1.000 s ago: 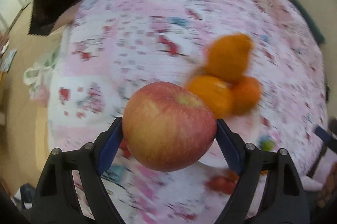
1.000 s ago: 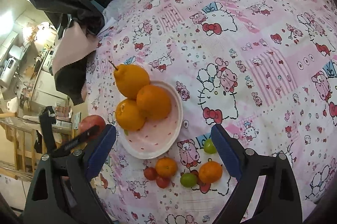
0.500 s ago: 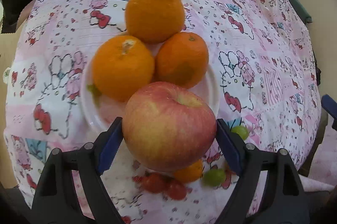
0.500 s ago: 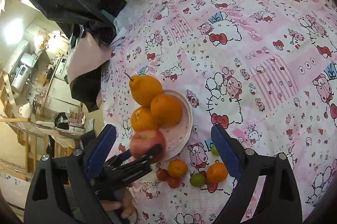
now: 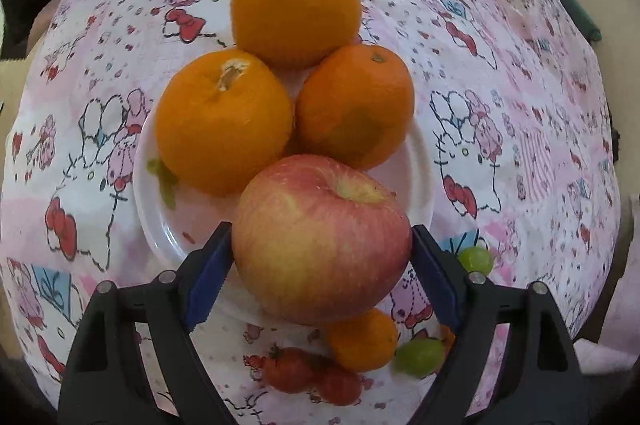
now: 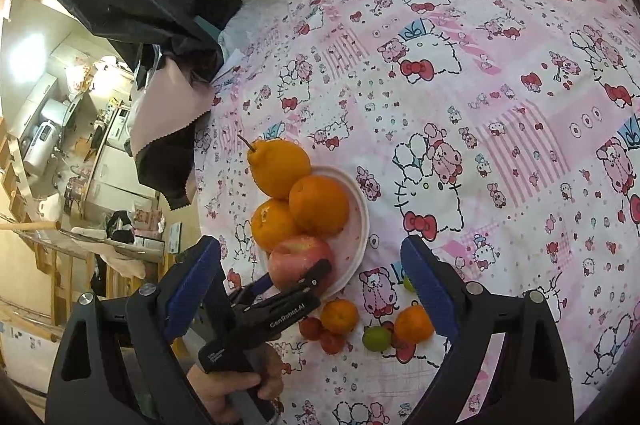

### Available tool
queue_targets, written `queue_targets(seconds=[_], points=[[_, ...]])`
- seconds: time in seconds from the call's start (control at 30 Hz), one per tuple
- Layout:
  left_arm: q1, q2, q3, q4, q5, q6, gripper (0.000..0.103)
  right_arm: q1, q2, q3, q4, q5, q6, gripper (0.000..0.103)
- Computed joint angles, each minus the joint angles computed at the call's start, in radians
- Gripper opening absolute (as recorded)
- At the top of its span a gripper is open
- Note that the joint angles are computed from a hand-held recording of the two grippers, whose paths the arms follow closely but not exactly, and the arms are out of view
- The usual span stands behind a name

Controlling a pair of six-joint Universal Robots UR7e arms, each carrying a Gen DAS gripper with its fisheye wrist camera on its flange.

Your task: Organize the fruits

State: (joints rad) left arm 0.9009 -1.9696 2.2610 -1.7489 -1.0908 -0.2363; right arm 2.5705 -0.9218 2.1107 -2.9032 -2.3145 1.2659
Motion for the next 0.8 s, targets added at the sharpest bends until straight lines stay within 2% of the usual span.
queue_targets(seconds=[0.17, 0.3, 0.43, 0.57, 0.8], points=[[0.052, 0.030, -0.064, 0.056, -0.052, -0.008, 0.083, -0.002, 0.003, -0.012, 0.048, -0.008, 0.011, 0.094], [0.011, -0.018, -0.093, 0.109, -0.044, 0.026, 0.083, -0.009, 0.006, -0.023, 0.095, -0.008, 0.019, 0.094], [-0.006, -0.025, -0.127, 0.159, -0.047, 0.040, 0.083, -0.011, 0.015, -0.029, 0.090, 0.000, 0.005, 0.094], [-0.017, -0.045, -0.162, 0.216, -0.044, 0.041, 0.083, -0.007, 0.016, -0.042, 0.157, -0.016, 0.028, 0.094], [-0.076, -0.132, -0.192, 0.294, 0.068, 0.069, 0.083, 0.000, -0.004, -0.013, 0.182, -0.018, 0.097, 0.094]])
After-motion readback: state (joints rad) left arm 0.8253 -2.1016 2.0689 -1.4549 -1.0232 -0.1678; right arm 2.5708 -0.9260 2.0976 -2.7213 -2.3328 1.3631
